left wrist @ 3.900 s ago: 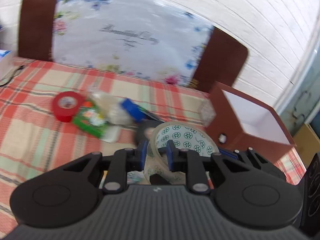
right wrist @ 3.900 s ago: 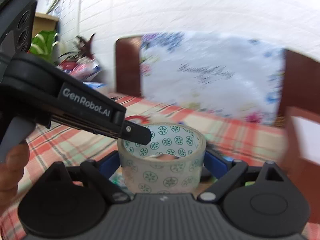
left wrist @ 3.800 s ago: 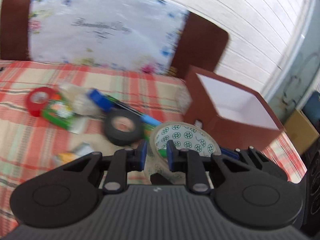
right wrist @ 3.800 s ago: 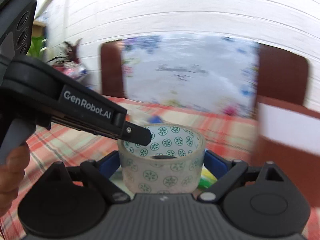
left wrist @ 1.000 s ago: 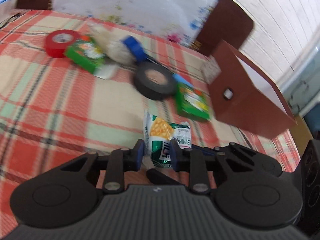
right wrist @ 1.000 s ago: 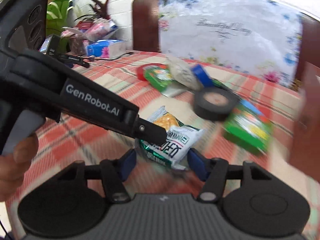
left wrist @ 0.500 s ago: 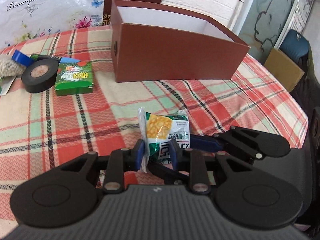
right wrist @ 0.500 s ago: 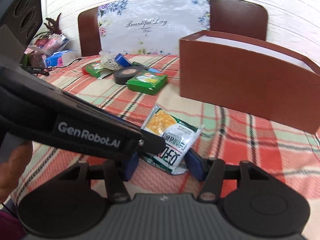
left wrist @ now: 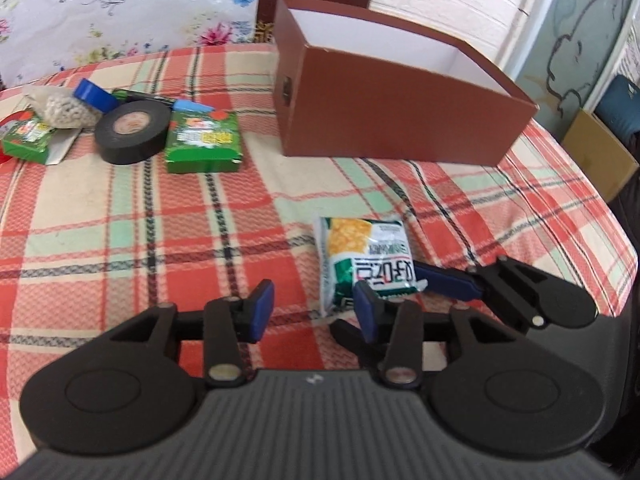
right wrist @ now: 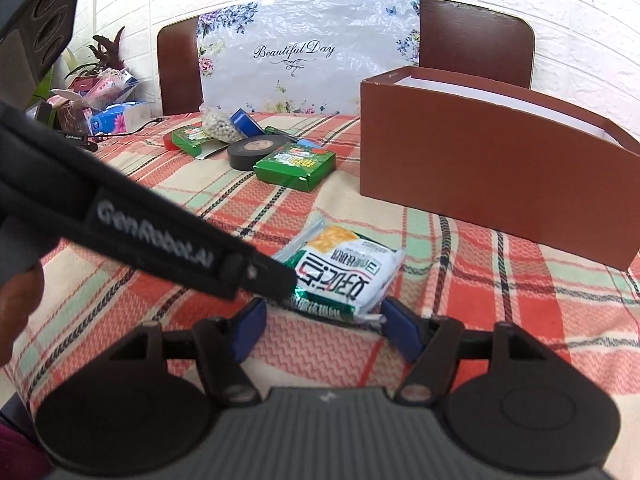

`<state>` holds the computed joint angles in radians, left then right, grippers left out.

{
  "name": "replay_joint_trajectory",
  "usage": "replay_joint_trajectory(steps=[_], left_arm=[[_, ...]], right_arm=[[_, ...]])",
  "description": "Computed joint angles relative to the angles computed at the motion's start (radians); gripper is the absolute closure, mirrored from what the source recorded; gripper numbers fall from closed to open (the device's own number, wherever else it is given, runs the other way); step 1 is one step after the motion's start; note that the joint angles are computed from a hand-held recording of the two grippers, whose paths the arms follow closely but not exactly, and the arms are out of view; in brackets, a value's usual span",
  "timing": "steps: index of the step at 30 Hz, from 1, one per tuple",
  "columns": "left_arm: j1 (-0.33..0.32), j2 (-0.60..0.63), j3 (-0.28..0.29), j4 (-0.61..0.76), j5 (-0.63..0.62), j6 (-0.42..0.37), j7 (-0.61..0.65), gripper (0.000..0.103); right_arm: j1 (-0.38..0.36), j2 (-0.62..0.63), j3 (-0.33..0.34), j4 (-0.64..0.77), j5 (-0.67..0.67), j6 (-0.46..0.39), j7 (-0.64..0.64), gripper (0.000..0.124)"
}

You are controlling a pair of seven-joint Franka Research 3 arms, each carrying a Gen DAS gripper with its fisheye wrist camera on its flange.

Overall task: Organize objects
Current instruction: 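Grasp the white-and-green snack packet with the left gripper, then lift the snack packet into the brown box and open the left gripper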

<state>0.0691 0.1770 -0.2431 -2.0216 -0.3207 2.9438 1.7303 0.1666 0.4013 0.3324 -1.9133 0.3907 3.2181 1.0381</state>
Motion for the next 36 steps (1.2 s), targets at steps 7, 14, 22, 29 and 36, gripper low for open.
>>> replay_joint_trajectory(steps=[7, 14, 22, 29, 36], left_arm=[[0.063, 0.012, -0.048, 0.055, -0.227, -0.045, 0.152, 0.052], [0.059, 0.066, -0.049, 0.141, -0.312, -0.146, 0.253, 0.052], [0.063, 0.117, -0.065, 0.19, -0.353, -0.204, 0.325, 0.065], [0.044, 0.104, -0.067, 0.214, -0.345, -0.193, 0.385, 0.071], [0.017, 0.19, -0.112, 0.414, -0.365, -0.162, 0.471, 0.071]], right_arm=[[0.046, -0.008, -0.055, 0.009, -0.004, -0.025, 0.033, 0.057], [0.112, -0.016, -0.136, 0.01, -0.022, -0.03, 0.079, 0.057], [0.096, -0.012, -0.121, 0.016, -0.031, -0.04, 0.081, 0.059], [0.115, -0.021, -0.151, 0.016, -0.032, -0.011, 0.109, 0.078], [0.163, -0.025, -0.241, 0.028, -0.029, 0.213, 0.152, 0.079]])
